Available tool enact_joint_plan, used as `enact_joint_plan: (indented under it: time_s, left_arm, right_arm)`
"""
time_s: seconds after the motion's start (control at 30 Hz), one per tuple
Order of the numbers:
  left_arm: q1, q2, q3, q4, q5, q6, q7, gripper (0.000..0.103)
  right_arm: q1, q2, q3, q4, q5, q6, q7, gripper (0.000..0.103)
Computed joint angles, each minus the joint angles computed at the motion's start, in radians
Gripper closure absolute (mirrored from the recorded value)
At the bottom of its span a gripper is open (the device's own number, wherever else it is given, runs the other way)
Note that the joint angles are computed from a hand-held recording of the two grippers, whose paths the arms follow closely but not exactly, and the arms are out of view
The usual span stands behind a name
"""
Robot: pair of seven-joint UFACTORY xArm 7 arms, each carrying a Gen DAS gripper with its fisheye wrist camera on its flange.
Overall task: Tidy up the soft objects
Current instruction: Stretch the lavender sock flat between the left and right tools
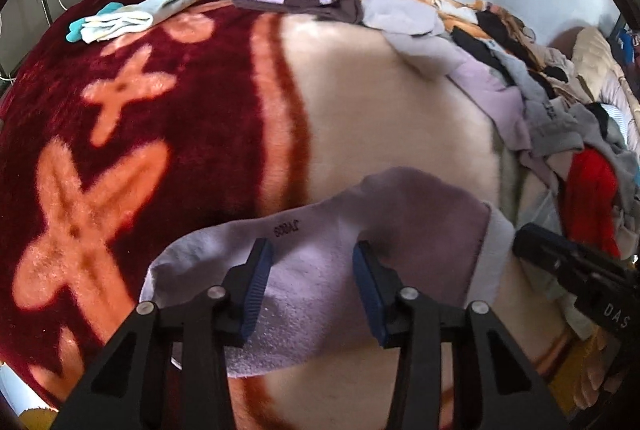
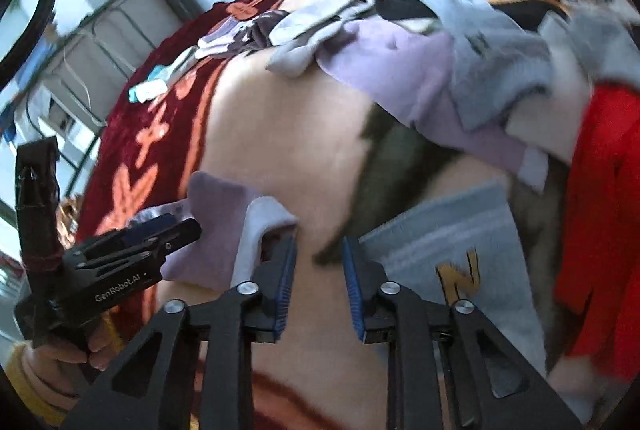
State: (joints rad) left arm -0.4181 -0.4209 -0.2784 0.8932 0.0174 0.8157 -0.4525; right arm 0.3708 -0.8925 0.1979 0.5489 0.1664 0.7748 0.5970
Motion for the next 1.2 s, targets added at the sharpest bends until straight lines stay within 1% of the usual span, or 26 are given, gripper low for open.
enact_joint_plan:
  time_s: [0.1, 0.13, 0.23, 0.3, 0.4, 0.5, 0.6, 0.7, 0.73, 0.83, 0.93, 1.03, 1.07, 1.13, 1.2]
  left_arm:
    - [0.008, 0.013, -0.011, -0.014, 0.034, -0.037, -0.001, 0.058]
    - [0.008, 0.011, -0.012, -0.026, 0.042, -0.059, 0.001, 0.058]
    - [0.001, -0.009, -0.006, -0.063, 0.046, -0.11, 0.017, 0.058]
    - [-0.001, -0.011, 0.0, -0.071, 0.036, -0.125, 0.019, 0.058]
    - [-0.003, -0.011, 0.009, -0.076, 0.01, -0.137, 0.012, 0.058]
    - [-0.005, -0.015, 0.016, -0.082, -0.005, -0.146, 0.021, 0.058]
    - [0.0, -0.017, 0.013, -0.081, -0.005, -0.143, 0.017, 0.058]
    - [0.001, -0.017, 0.012, -0.078, -0.008, -0.138, 0.012, 0.058]
    - [-0.001, -0.02, 0.017, -0.078, -0.017, -0.135, 0.013, 0.058]
    - [-0.011, -0.029, 0.041, -0.082, -0.061, -0.133, 0.022, 0.058]
    - [-0.018, -0.05, 0.066, -0.1, -0.111, -0.135, 0.039, 0.06]
    - [-0.025, -0.07, 0.094, -0.116, -0.166, -0.131, 0.065, 0.063]
    - [-0.028, -0.072, 0.105, -0.12, -0.186, -0.133, 0.08, 0.064]
    - [-0.025, -0.071, 0.109, -0.122, -0.207, -0.136, 0.091, 0.066]
    - [-0.019, -0.068, 0.107, -0.119, -0.216, -0.136, 0.098, 0.066]
  right_arm:
    - [0.033, 0.051, -0.018, 0.003, 0.016, -0.052, -0.05, 0.08]
    - [0.061, 0.067, -0.039, -0.006, 0.045, -0.088, -0.075, 0.08]
    - [0.124, 0.095, -0.07, -0.036, 0.122, -0.199, -0.12, 0.08]
    - [0.11, 0.123, -0.044, -0.03, 0.116, -0.212, -0.103, 0.079]
    - [0.074, 0.168, 0.0, 0.003, 0.056, -0.172, -0.083, 0.079]
    - [0.058, 0.174, 0.015, 0.042, 0.017, -0.103, -0.067, 0.079]
    - [0.04, 0.133, 0.029, 0.063, 0.006, -0.02, -0.01, 0.079]
    - [-0.001, 0.068, 0.089, 0.101, -0.054, 0.091, 0.08, 0.079]
    - [-0.002, 0.053, 0.103, 0.112, -0.066, 0.105, 0.096, 0.079]
    - [0.02, 0.053, 0.118, 0.14, -0.065, 0.101, 0.117, 0.079]
    - [0.072, 0.098, 0.102, 0.137, -0.014, 0.022, 0.106, 0.079]
    - [0.079, 0.166, 0.115, 0.145, -0.023, -0.005, 0.107, 0.079]
    - [0.063, 0.188, 0.131, 0.154, -0.046, 0.007, 0.122, 0.079]
    - [0.005, 0.23, 0.186, 0.192, -0.138, 0.086, 0.18, 0.079]
    - [-0.01, 0.243, 0.208, 0.209, -0.192, 0.134, 0.224, 0.079]
